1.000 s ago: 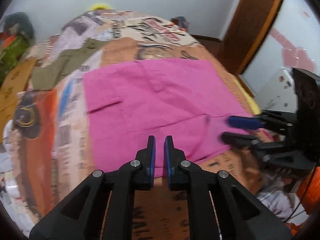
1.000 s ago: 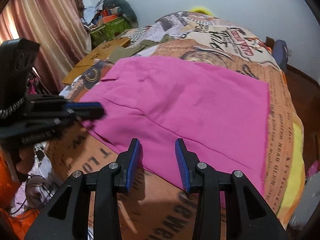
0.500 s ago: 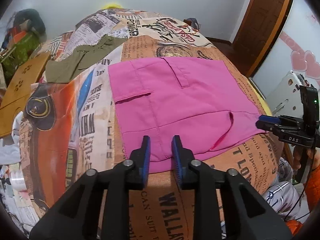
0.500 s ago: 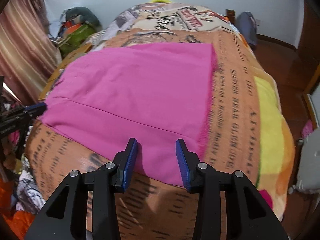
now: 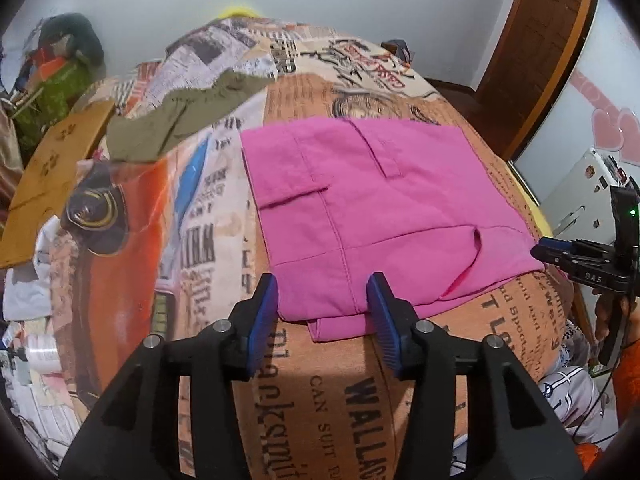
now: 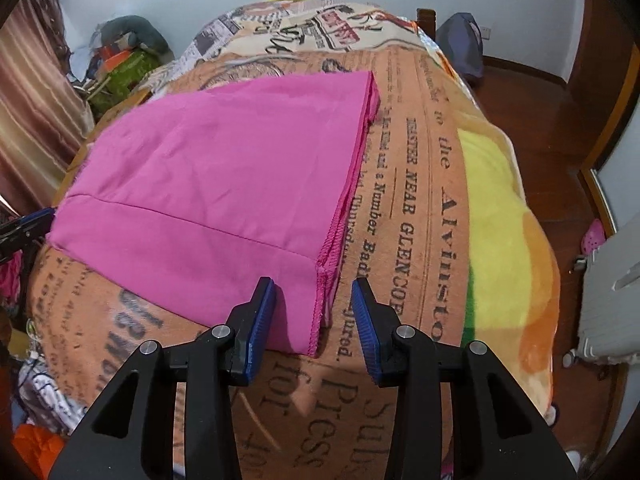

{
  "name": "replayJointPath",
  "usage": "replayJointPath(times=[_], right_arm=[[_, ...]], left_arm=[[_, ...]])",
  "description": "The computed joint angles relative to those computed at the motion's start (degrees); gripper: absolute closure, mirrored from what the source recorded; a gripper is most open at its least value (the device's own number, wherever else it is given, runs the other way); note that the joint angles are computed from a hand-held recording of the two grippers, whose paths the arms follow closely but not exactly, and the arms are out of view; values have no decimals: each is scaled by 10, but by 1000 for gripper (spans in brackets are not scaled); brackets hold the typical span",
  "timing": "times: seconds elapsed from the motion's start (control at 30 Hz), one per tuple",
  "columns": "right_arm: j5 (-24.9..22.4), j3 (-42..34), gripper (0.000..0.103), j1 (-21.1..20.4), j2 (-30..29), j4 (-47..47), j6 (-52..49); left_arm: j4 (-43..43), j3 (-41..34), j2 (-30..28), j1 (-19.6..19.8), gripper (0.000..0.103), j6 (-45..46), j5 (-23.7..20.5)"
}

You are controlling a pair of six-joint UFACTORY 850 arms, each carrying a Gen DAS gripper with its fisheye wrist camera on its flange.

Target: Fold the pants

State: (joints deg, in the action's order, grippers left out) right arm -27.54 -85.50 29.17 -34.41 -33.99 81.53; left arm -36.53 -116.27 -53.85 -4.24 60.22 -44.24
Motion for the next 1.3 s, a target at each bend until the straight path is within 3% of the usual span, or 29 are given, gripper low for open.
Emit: replayJointPath(times=[0.1, 0.27, 0.4, 0.5, 0.6, 0.73, 0.8, 0.97, 1.13, 1.23, 1.3], right_arm=[[6, 5, 68, 3, 6, -8, 9], [27, 0, 70, 4, -8, -1, 13], [39, 3, 86, 2, -8, -24, 40], [-1, -19, 97, 11, -20, -51, 25], [-63, -49, 99, 17, -34, -58, -18], [-92, -48, 100, 9, -36, -43, -46], [-83, -41, 100, 3, -37, -15, -59], [-69, -32, 100, -4, -27, -4, -57], [-82, -48, 97, -10, -15, -61, -15], [-70, -62, 82, -19, -14, -93, 4], [-70, -76, 67, -23, -18, -128, 29]], left_arm=[[15, 21, 13, -3, 55, 6, 39], [17, 0, -7, 4, 54, -25, 12], [11, -6, -12, 8, 54, -33, 0], [21, -11, -13, 8, 55, -42, -4], [20, -31, -21, 11, 56, -53, -28], [22, -24, -17, 13, 56, -51, -17], [25, -25, -21, 14, 55, -53, -21], [30, -33, -22, 11, 56, -58, -20], [23, -62, -26, 5, 56, -48, 6], [32, -126, -58, 1, 56, -74, -5], [44, -191, -93, -4, 56, -97, -18]])
